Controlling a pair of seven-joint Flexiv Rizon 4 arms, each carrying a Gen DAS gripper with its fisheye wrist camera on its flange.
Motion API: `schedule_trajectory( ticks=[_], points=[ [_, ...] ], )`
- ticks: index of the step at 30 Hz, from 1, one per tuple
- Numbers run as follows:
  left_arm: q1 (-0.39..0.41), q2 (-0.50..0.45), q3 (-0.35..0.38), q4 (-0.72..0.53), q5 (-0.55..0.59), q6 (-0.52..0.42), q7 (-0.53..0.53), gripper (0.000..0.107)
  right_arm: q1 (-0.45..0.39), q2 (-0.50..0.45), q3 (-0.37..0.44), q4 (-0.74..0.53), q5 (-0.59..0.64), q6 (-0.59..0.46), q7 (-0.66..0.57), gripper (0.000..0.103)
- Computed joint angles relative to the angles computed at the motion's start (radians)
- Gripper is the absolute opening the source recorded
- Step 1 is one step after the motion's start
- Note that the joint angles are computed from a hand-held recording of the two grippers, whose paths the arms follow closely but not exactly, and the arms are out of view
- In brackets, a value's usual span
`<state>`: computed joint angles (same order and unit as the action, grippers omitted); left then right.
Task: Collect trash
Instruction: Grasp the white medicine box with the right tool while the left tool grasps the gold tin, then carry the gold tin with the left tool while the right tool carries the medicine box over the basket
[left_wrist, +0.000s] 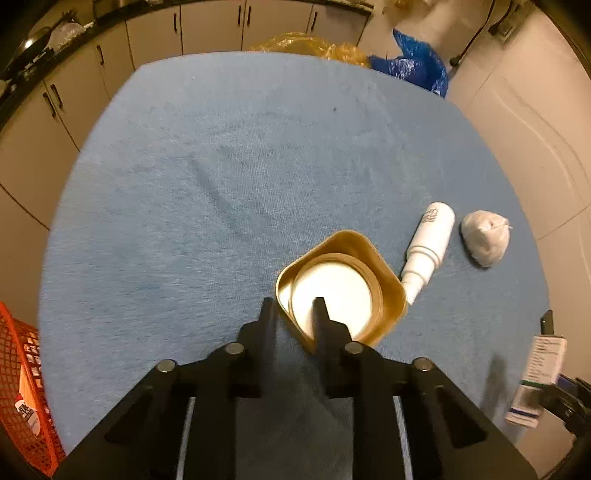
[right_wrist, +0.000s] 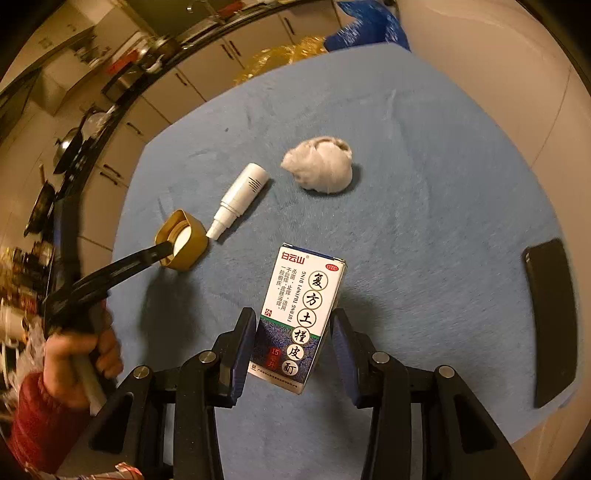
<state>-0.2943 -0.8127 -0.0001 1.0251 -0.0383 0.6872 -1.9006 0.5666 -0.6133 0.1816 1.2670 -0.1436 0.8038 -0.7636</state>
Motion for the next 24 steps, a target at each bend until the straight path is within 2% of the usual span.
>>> schedule_trajectory(
  ticks=[2, 5, 15, 24],
  points=[
    [-0.012, -0.005, 0.012, -0.010, 0.016, -0.007, -0.014, 0.009, 0.001, 0.005, -0.004, 0.000, -0.013, 0.005, -0.012, 0.044],
    [-0.025, 0.020, 0.018, 0.030, 0.037, 0.023, -0.023, 0.009, 0.001, 0.023, -0.008, 0.025, -0.024, 0.027, -0.016, 0.044],
    [-0.059, 0.260, 0.039, 0.399, 0.122, 0.263, -0.063, 0.009, 0.055, -0.017, -0.017, -0.009, -0.082, 0.060, -0.008, 0.044],
    [-0.053, 0.396, 0.058, 0.547, 0.211, 0.334, -0.117, 0.009, 0.114, -0.083, -0.008, -0.114, -0.091, 0.035, -0.050, 0.044]
  ],
)
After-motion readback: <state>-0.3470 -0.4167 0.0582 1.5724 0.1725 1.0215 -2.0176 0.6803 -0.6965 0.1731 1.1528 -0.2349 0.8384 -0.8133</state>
